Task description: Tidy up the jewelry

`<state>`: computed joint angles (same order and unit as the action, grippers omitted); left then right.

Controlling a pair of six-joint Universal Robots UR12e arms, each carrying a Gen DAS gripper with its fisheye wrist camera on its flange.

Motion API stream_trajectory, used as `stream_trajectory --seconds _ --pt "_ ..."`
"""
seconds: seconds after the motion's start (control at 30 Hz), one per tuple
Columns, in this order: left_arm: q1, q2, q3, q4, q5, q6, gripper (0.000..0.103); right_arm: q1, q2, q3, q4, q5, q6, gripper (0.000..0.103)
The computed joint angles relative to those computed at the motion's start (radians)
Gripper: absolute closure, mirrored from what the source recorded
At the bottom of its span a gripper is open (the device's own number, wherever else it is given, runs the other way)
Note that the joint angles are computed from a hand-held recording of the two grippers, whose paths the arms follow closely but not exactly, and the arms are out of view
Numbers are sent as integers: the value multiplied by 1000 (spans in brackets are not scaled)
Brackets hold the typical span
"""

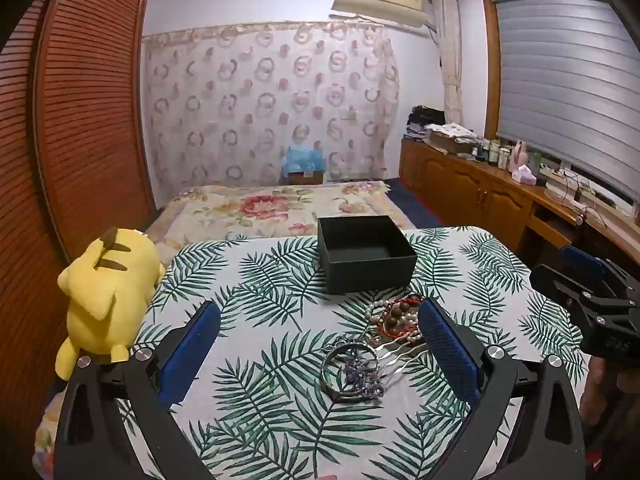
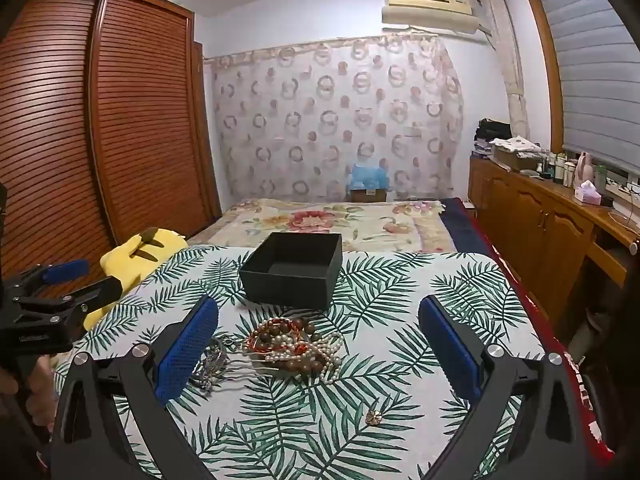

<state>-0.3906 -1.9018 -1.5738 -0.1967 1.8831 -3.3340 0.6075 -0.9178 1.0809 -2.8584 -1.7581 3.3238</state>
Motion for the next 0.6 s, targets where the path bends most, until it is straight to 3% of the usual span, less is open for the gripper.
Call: stream_trajectory --seconds 0.6 --pt "-10 -4 8 13 8 0 7 -4 -2 12 -14 4 -2 2"
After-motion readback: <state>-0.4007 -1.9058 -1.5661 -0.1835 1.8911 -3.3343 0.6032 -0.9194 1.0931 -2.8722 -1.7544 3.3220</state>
